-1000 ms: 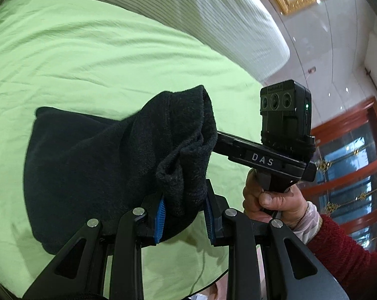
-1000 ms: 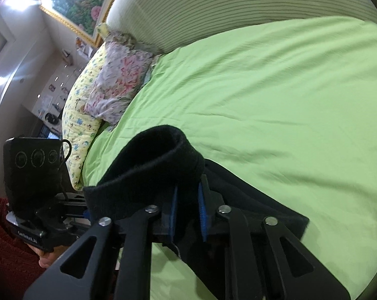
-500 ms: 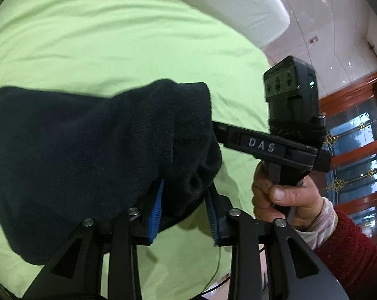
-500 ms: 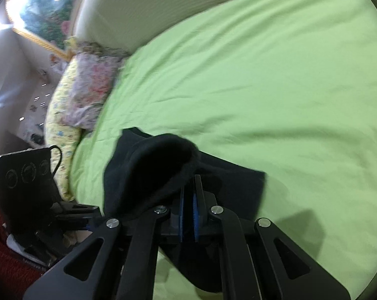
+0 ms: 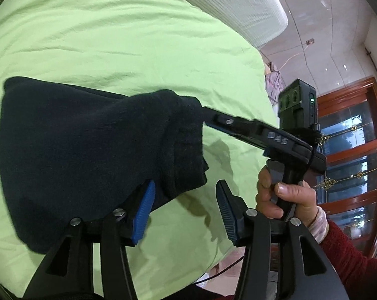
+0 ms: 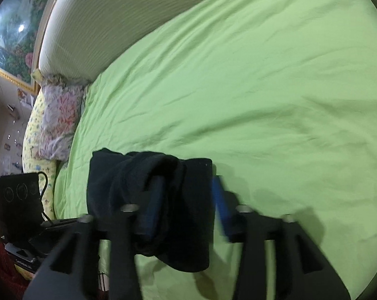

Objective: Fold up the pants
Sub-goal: 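Lift the folded end with both grippers and fold it over the rest of the pants, then lower the folded end onto the pants and open both grippers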

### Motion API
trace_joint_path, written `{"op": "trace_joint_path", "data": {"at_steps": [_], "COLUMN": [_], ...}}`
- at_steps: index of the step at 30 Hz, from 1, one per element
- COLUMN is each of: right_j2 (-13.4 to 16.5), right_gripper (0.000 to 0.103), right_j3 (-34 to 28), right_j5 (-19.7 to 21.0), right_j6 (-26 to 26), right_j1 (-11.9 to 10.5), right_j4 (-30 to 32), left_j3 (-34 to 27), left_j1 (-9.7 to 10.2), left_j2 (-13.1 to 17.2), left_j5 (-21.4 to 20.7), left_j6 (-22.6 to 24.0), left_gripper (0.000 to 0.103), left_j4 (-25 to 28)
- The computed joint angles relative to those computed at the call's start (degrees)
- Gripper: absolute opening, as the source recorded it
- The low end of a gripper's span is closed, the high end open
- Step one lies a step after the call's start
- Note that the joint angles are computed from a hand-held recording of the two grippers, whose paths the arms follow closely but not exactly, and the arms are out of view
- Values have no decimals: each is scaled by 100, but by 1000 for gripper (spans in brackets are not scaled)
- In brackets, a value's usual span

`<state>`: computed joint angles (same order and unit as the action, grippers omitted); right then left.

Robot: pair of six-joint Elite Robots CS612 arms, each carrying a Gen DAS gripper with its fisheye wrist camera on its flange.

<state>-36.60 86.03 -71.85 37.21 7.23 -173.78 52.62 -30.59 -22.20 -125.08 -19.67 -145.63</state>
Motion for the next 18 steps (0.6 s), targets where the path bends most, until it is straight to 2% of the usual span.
{"op": "trace_joint_path", "data": {"at_steps": [6, 14, 18], "right_j2": [-101, -149, -139], "right_gripper": [58, 78, 81], "right_j3": [2, -127, -138], "right_j5": [-291, -939, -1060], "right_j6": [74, 47, 88], "right_j1": [84, 326, 428], "right_j4": [-43, 203, 275], "left_j3": [381, 672, 732], "left_j1": [130, 325, 411], "left_j2": [-178, -275, -283], "left_j5": [177, 648, 811], "left_j6": [-343, -865, -1093], "left_gripper": [54, 60, 65], "left_j4": [-501, -985, -993]}}
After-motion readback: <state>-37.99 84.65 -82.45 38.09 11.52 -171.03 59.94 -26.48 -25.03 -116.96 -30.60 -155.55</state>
